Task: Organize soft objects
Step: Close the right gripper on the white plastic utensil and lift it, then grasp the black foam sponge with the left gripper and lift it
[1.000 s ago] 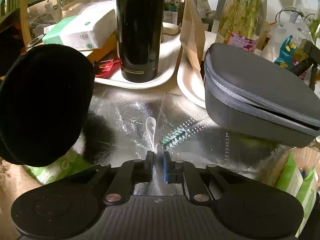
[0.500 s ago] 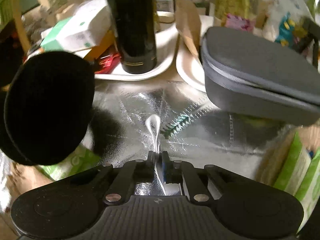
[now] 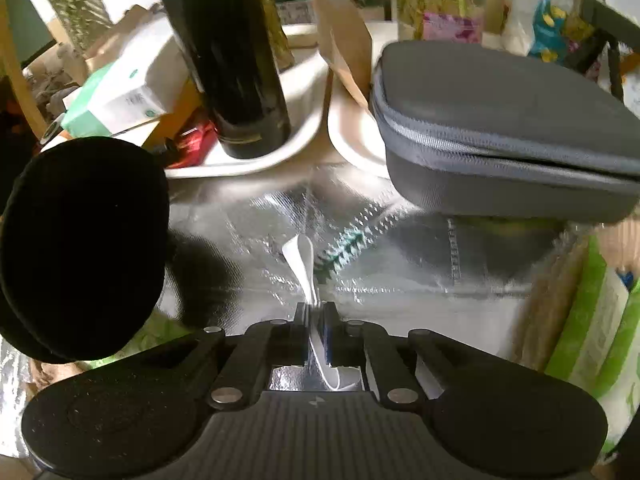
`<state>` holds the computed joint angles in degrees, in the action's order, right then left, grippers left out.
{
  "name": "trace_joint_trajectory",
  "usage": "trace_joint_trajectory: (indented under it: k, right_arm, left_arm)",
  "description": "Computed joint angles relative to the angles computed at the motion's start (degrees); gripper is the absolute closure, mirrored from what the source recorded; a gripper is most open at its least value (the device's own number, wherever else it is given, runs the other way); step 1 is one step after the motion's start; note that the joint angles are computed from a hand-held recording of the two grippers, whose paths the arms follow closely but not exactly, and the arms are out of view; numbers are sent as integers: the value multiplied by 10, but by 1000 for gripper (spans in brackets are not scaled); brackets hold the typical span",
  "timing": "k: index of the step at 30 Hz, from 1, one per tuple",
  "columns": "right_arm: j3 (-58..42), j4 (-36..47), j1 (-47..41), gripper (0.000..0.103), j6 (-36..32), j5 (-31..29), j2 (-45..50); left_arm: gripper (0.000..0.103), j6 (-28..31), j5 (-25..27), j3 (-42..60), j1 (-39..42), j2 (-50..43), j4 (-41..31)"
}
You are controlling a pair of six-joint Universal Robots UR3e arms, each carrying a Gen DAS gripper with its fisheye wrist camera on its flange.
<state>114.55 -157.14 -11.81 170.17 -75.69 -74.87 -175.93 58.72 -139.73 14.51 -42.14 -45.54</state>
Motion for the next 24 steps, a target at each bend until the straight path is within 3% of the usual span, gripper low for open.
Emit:
trace_joint_trajectory:
  k: [6, 9, 11, 15, 24]
  right_arm:
    - [15, -41, 19, 98, -21, -27, 4]
    - [20, -35, 15, 98, -21, -18, -23]
    - [20, -14, 9, 98, -17, -6, -55]
    - [34, 50, -14, 98, -17, 29, -149]
    - [94, 176, -76, 98, -54, 97, -348]
  left_arm:
    - [31, -9, 3, 2, -10, -17, 20]
    - [31, -27, 61, 9, -60, -64, 86]
    - [31, -31, 77, 11, -73, -85, 108]
    - [31, -38, 45, 17, -53, -111, 122]
    - [31, -69, 113, 58, -84, -214, 205]
